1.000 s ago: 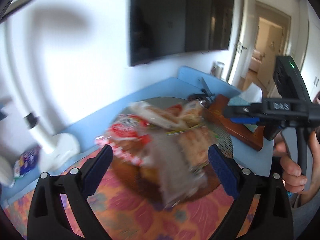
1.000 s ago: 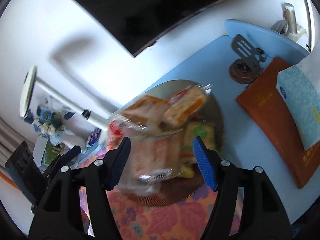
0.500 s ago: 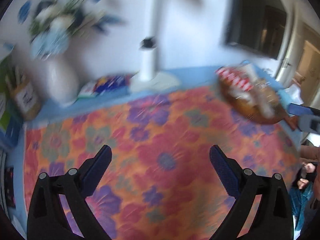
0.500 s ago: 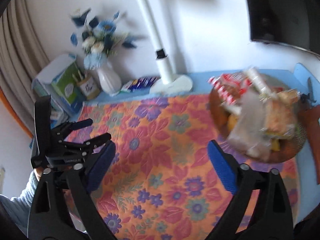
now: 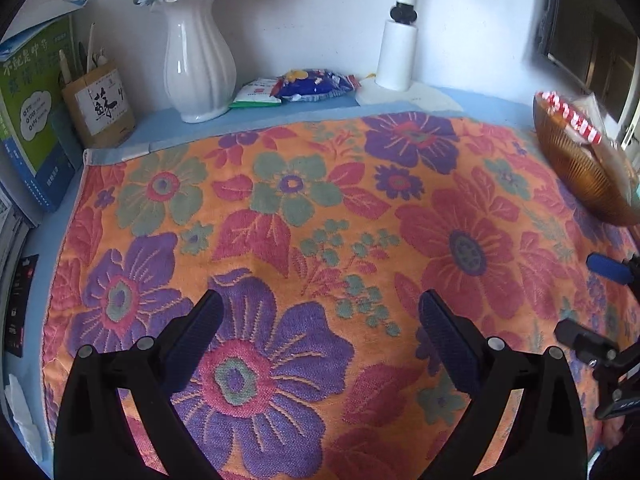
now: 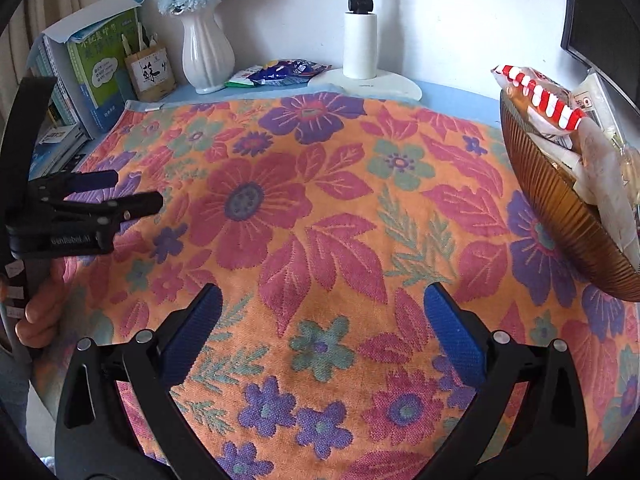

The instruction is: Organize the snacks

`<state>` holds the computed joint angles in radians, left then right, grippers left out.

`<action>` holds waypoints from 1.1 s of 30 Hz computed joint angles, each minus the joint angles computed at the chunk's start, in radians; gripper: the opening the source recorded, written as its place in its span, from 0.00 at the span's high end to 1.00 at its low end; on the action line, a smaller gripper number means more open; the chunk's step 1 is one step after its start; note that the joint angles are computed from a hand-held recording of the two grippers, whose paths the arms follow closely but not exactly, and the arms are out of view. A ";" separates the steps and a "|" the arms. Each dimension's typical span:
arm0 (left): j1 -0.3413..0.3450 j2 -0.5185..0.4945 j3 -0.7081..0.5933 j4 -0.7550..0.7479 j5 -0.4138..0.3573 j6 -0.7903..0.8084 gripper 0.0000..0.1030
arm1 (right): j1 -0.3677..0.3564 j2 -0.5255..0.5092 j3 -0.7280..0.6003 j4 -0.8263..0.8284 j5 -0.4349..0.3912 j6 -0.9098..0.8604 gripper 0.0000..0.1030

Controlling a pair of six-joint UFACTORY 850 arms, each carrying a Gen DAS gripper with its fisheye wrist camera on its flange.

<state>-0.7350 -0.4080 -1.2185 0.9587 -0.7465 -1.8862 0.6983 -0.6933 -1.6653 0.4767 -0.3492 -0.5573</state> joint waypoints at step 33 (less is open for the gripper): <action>0.201 -0.015 -0.069 -0.168 0.104 0.133 0.06 | 0.029 -0.366 -0.659 -0.513 -0.231 0.591 0.03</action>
<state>-0.5340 -0.4233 -1.2877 0.7904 -0.6429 -1.7531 0.7275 -1.0594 -2.3238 -0.0363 -0.5805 0.0342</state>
